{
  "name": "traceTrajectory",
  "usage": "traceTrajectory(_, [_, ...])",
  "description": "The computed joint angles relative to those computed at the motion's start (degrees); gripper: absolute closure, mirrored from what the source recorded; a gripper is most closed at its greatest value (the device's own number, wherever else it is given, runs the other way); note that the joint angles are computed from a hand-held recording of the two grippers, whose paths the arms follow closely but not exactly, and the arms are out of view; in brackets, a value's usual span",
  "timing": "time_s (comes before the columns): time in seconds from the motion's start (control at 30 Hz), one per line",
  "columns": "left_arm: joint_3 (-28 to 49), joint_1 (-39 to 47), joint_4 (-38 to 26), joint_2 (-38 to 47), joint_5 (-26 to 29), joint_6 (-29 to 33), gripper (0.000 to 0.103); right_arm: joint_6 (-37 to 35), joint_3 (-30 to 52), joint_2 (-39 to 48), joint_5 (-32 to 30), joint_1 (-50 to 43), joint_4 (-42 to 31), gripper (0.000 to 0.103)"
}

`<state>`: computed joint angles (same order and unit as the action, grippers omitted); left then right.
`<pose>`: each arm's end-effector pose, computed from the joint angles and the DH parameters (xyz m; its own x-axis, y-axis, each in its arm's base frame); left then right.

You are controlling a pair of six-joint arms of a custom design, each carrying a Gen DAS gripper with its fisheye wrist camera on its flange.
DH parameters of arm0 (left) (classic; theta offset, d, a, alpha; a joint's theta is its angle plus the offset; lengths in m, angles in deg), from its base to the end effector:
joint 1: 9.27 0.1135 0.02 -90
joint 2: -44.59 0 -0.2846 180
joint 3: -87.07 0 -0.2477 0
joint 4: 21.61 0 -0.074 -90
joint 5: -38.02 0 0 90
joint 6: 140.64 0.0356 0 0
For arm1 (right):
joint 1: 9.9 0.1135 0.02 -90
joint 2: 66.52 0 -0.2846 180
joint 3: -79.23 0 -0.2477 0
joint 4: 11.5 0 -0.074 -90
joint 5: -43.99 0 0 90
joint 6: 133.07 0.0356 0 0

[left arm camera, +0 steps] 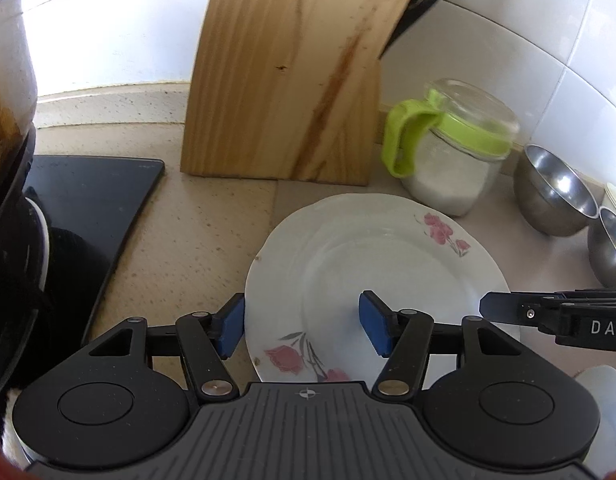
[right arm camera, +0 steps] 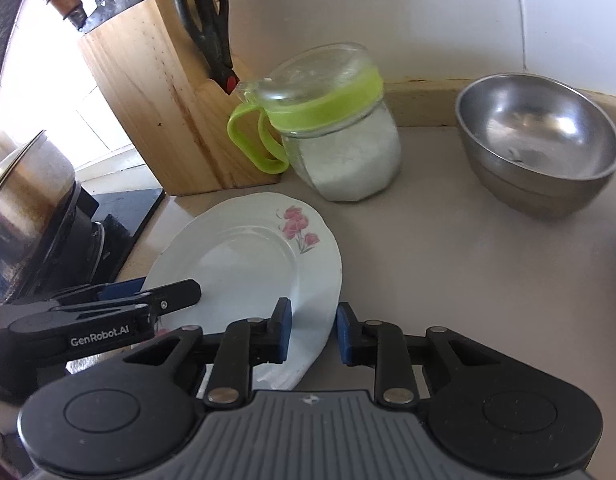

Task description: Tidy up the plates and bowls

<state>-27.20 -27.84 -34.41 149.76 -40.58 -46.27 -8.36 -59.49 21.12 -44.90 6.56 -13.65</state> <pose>0.3319 -0.1189 0.1447 -0.7147 0.3189 -0.6225 0.4828 0.8689 -0.1092 0.2417 0.0707 0.1365 -0.7448 0.3736 -0.5529 0.1863 0.9121 0.3653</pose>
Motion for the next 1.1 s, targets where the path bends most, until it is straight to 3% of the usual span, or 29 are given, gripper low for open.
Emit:
traceTrajectory(0.23, [-4.0,-1.11,0.84,-3.44,-0.23,-0.32,0.036,0.6,-2.24,-3.76,3.49,1.75,-1.44,0.075])
traceTrajectory(0.4, [-6.74,-2.29,3.15,-4.79,-1.44,0.61,0.036,0.64,-3.57,-4.72,2.57,0.78,-1.03,0.075])
traceTrajectory(0.53, [-6.98,-2.46,4.94,-3.95,-1.8,0.43,0.028,-0.53,-3.92,-4.57,4.11,1.81,-0.25,0.071])
traceTrajectory(0.7, [-6.11,-3.58,6.16,-2.41,-2.22,0.79,0.025,0.04,-2.98,-3.51,7.21,4.12,-0.7,0.07])
traceTrajectory(0.9, [-6.77,-4.57,6.03,-3.6,-4.99,-0.08,0.029,2.14,-2.14,-3.61,8.36,5.54,-2.57,0.072])
traceTrajectory(1.1, [-6.15,-3.28,4.28,-4.95,-3.92,-1.42,0.03,1.64,-2.48,-5.81,7.71,4.96,-2.42,0.076])
